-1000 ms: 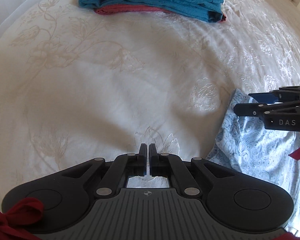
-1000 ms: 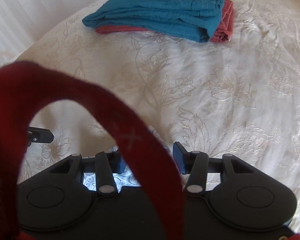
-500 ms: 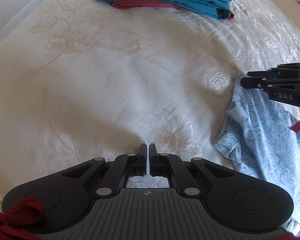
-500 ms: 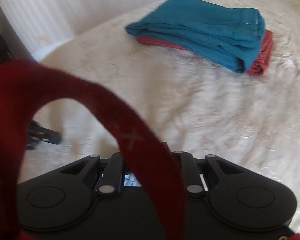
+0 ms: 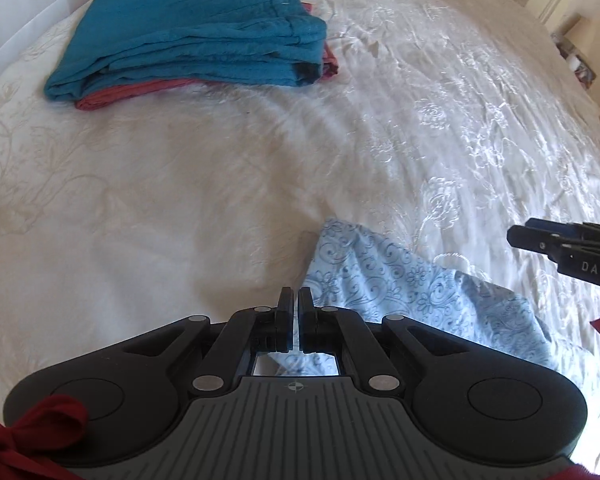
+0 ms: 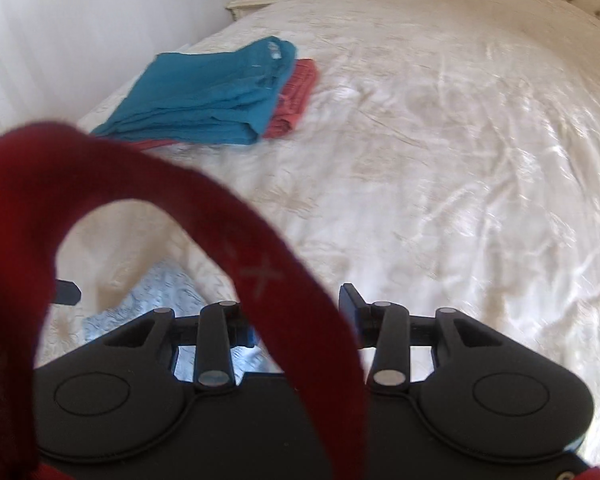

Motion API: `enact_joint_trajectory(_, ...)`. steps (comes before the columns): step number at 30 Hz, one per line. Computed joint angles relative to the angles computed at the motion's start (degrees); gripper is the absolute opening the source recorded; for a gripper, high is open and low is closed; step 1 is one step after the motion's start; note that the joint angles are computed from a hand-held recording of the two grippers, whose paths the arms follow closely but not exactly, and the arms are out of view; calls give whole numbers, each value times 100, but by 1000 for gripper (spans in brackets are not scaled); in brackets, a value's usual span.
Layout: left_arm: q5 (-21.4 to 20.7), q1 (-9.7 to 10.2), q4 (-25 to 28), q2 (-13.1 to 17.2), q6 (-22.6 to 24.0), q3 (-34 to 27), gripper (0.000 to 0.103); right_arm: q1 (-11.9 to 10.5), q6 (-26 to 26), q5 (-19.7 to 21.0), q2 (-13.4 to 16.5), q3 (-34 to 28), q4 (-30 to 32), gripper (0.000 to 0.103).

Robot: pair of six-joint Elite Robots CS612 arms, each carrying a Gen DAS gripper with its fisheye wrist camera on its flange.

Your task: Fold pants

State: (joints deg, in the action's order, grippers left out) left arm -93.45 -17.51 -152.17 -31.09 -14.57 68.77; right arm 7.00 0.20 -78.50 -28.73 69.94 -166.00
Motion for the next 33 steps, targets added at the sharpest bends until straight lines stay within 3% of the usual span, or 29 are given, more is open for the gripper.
enact_joint_trajectory(3,-222,-41,428,157,156,-207,4,-62,264,-262,-106,221,136,51)
enact_joint_trajectory(6,-63,-95,1174,226,360,-274,3,-109,310,-340,-219,434,274,51)
enact_joint_trajectory(12,-218,-65,1106,157,441,-58,3,-150,324,-416,-319,614,532,51)
enact_joint_trajectory(16,-190,-71,1314,214,391,-191,3,-118,-115,38,-426,806,601,51)
enact_joint_trajectory(18,-135,-87,1379,228,410,-229,3,-68,-657,272,-514,917,799,50)
enact_joint_trajectory(20,-68,-108,1444,237,447,-263,3,-35,-825,297,-589,1092,505,49)
enact_joint_trajectory(23,-25,-124,1526,264,461,-340,3,-68,-361,340,-577,1126,31,49)
enact_joint_trajectory(26,-24,-129,1573,283,430,-390,3,-115,79,132,-473,975,-343,50)
enact_joint_trajectory(29,-8,-140,1581,297,418,-418,3,-177,94,67,-298,549,198,50)
enact_joint_trajectory(33,42,-149,1560,300,435,-408,3,-238,-236,548,-68,50,1269,49)
